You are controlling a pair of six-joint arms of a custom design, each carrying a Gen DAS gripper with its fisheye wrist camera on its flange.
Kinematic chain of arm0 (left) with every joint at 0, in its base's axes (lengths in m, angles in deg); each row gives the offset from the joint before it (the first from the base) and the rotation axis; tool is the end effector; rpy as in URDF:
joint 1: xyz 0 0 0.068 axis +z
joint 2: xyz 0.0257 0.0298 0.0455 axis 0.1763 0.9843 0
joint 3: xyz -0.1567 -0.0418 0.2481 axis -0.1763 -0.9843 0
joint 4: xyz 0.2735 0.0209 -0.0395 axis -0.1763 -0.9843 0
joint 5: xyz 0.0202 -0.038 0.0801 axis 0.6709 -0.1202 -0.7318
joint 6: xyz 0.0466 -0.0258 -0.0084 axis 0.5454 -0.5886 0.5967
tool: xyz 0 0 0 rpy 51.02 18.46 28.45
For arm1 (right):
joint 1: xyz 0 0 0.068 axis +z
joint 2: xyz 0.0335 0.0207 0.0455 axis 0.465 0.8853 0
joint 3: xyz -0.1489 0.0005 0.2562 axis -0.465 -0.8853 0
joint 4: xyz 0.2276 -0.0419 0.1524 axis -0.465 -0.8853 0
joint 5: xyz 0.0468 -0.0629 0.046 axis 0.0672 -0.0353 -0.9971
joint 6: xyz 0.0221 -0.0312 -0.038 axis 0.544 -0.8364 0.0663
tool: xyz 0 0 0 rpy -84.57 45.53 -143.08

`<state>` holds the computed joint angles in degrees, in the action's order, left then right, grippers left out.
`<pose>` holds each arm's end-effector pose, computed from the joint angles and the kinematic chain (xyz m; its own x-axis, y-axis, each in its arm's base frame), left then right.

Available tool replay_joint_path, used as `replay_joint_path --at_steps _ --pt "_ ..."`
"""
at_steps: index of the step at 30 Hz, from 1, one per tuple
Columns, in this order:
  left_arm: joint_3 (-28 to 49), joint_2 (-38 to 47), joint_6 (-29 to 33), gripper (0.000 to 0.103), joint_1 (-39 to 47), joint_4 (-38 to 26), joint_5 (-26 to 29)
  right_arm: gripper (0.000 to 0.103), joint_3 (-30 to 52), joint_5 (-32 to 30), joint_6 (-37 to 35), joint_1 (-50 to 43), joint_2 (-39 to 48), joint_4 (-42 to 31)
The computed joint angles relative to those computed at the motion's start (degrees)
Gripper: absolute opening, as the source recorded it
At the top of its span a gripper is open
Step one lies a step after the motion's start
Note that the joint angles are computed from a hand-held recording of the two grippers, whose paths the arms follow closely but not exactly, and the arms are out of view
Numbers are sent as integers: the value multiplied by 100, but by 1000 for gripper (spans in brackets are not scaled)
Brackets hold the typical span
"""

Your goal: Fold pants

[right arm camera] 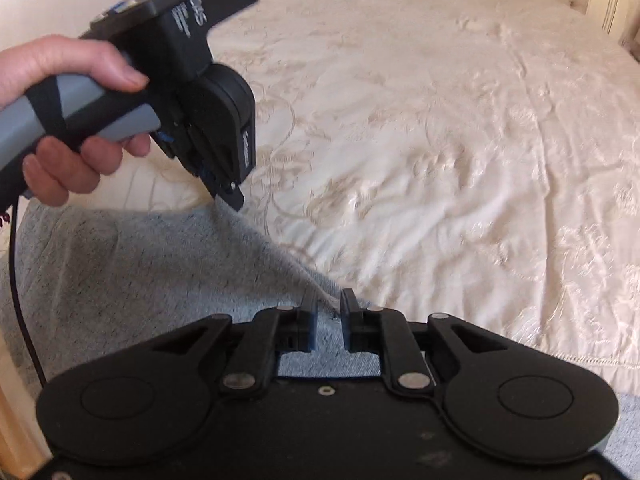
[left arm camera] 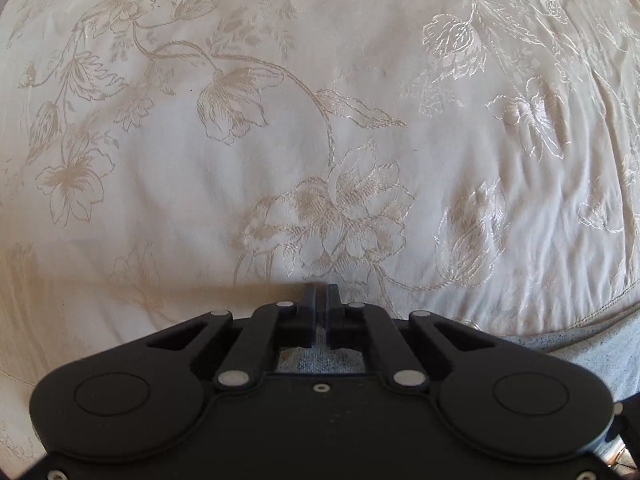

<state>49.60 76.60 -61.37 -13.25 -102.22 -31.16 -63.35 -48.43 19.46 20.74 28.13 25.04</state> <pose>0.4165 -0.1787 0.0488 -0.9941 0.0787 -0.0745 0.0777 0.9968 0.0162 0.2212 -0.0153 0.0818 -0.7639 -0.3385 -0.5494 -0.4327 0.9003 0.0470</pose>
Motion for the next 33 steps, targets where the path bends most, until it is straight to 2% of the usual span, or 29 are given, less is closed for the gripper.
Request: replay_joint_path --at_steps 2,5,8,10,13,18,20,23,26,28,30,33 --pt "469 212 212 1 11 -236 -405 17 -25 -241 2 -29 -148 -96" --pt "813 396 351 1 207 -475 -222 17 153 -314 27 151 126 -353" --pt "603 147 317 1 418 -295 -256 17 395 -57 205 548 770 -238" --pt "296 -136 210 3 616 -143 -79 17 654 155 498 902 1321 -87" --pt "-442 -715 34 7 929 211 223 17 895 379 852 1366 1855 458" --pt "-1854 -1812 -214 7 1090 813 291 17 1651 601 1262 1836 2456 465" --pt "-2582 -2353 -268 8 1130 1126 340 18 1554 646 1391 1852 2252 544" --pt "-3635 -2998 -457 10 1181 1592 491 18 1213 281 1328 1707 1668 424" --pt "-4675 -3358 -704 12 1160 1962 384 18 971 83 1085 1741 1336 133" --pt "-5335 -3383 -816 11 1338 2316 563 18 922 149 851 1911 1466 160" --pt "-6151 -3845 -874 11 1549 3085 742 17 946 370 678 2153 1769 445" --pt "-6447 -4213 -941 11 1683 3038 874 14 1363 643 837 2357 2339 615"
